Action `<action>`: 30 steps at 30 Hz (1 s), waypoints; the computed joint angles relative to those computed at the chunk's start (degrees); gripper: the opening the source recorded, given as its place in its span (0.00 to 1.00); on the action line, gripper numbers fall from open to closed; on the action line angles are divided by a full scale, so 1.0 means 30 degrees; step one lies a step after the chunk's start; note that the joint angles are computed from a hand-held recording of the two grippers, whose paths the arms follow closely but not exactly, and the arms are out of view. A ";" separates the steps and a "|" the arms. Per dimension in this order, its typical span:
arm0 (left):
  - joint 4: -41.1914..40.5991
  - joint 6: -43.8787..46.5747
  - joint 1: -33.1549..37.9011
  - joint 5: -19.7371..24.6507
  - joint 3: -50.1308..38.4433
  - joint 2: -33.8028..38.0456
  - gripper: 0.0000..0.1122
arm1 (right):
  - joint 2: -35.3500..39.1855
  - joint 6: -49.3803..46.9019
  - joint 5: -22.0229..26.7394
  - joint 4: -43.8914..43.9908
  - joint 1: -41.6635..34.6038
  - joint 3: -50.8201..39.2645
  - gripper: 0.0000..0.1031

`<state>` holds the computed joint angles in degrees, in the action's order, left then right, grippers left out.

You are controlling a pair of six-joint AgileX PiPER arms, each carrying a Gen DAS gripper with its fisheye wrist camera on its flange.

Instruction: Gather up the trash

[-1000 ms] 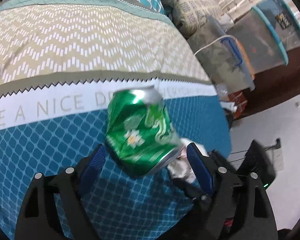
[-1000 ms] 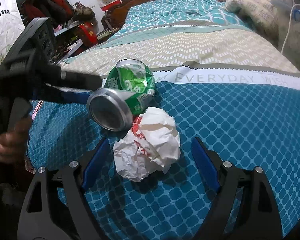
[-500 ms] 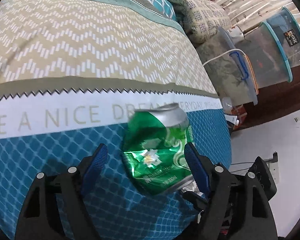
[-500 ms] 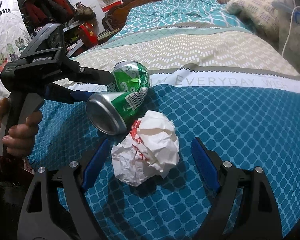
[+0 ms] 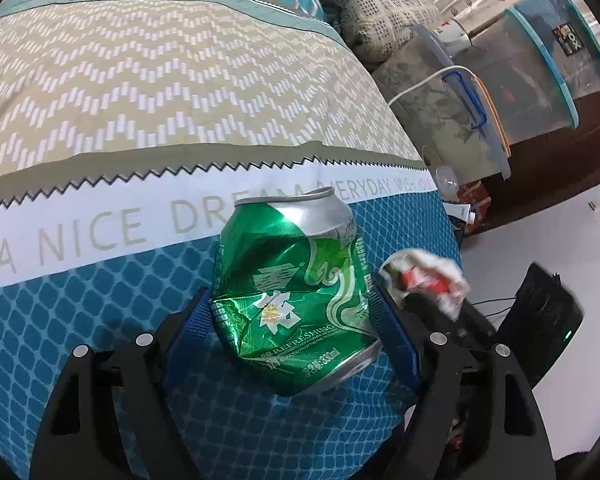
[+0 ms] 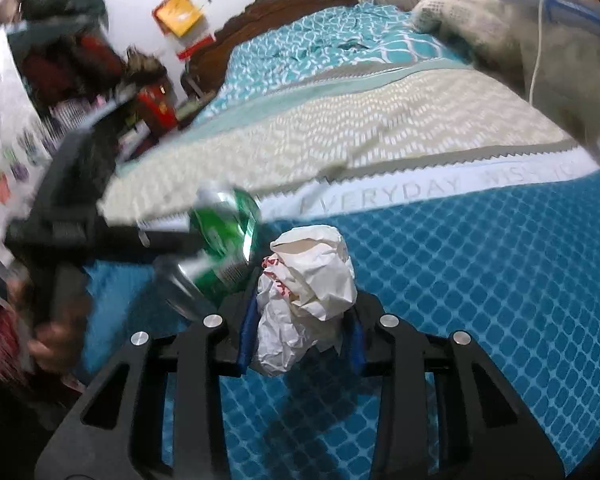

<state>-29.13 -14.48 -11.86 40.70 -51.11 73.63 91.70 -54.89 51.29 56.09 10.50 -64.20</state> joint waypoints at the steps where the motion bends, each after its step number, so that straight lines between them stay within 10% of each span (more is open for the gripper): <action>1: -0.0037 0.0011 -0.0153 -0.0077 -0.0118 0.0166 0.66 | 0.0187 -0.0014 0.0346 0.0282 -0.0039 -0.0310 0.37; 7: -0.2326 0.2083 -0.0422 -0.0411 -0.0293 0.0806 0.63 | 0.0912 -0.0013 0.0523 0.0339 0.0750 -0.0849 0.37; 12: -0.2061 0.2085 -0.0857 -0.1025 -0.0580 0.0995 0.30 | 0.1433 0.0112 0.0590 0.0417 0.0290 -0.0630 0.37; 19: -0.3079 0.2934 -0.0344 -0.0519 -0.1405 0.1700 0.22 | 0.1543 -0.0726 0.1069 0.1353 -0.0970 -0.0265 0.37; 30: -0.0831 0.1623 -0.3270 0.2071 -1.1311 0.8536 0.16 | 0.2285 -0.1731 0.2526 0.2929 -0.6352 -0.0410 0.37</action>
